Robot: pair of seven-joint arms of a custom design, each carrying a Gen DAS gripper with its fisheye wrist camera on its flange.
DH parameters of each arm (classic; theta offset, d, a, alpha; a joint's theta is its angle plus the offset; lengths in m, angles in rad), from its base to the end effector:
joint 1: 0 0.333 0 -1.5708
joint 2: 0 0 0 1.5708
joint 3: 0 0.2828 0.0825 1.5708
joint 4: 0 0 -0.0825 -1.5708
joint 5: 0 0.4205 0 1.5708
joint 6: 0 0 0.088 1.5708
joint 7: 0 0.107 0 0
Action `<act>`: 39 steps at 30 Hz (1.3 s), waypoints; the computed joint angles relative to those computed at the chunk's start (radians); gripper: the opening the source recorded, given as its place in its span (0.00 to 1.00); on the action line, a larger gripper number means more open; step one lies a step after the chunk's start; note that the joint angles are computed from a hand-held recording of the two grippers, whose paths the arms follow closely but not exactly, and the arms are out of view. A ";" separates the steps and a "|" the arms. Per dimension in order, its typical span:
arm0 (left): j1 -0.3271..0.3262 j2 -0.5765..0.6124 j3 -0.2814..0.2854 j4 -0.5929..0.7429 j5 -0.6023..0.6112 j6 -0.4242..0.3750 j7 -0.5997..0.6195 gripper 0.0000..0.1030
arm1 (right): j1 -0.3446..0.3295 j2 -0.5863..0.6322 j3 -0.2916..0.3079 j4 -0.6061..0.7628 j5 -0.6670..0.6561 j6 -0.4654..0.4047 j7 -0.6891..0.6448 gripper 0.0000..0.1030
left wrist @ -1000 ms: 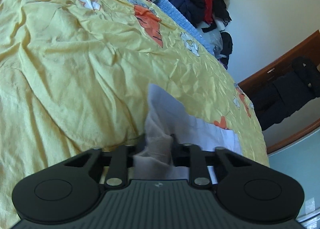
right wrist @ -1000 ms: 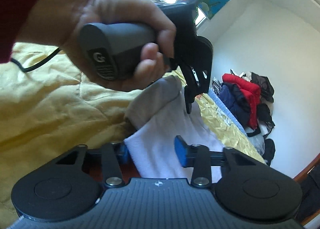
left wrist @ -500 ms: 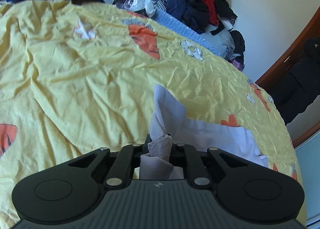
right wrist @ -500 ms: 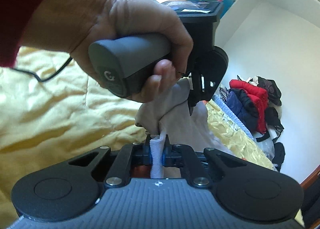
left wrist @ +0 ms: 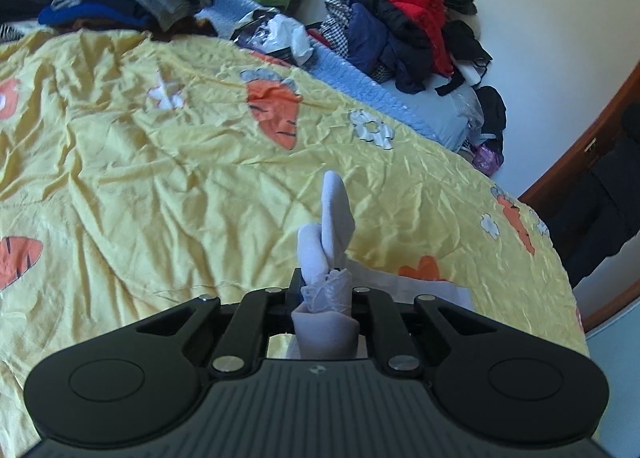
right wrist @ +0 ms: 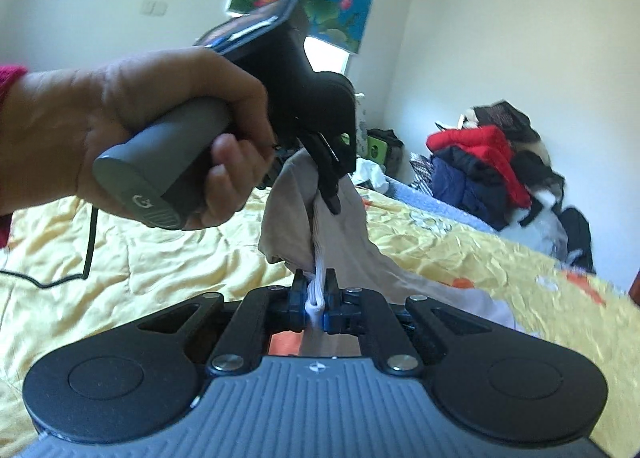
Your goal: Fold small clothes
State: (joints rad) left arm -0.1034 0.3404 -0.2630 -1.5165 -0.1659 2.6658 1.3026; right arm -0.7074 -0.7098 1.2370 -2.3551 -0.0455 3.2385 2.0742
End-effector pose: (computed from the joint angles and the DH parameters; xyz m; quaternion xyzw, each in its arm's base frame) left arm 0.6973 -0.2328 0.5288 -0.6675 0.6230 -0.3982 0.0882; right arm 0.4398 0.3430 0.4870 -0.6817 0.4414 -0.4273 0.3974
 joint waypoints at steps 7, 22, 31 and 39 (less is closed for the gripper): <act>-0.080 0.004 0.037 0.020 0.166 0.005 -0.096 0.11 | 0.097 0.092 -0.112 -0.063 0.052 0.037 0.024 0.08; -0.210 0.080 0.080 0.134 0.469 -0.050 -0.255 0.11 | 0.233 0.133 -0.260 -0.170 0.180 0.086 -0.007 0.08; -0.255 0.144 0.084 0.226 0.521 -0.090 -0.287 0.11 | 0.266 0.137 -0.300 -0.203 0.256 0.101 -0.049 0.08; -0.307 0.242 0.087 0.352 0.531 -0.139 -0.281 0.11 | 0.336 0.165 -0.384 -0.239 0.321 0.118 -0.069 0.08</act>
State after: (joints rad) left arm -0.4106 0.5825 -0.1755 -1.1642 0.3652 2.5264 1.0220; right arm -0.3715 -0.5446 0.8527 -2.5943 0.2752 3.3563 2.0051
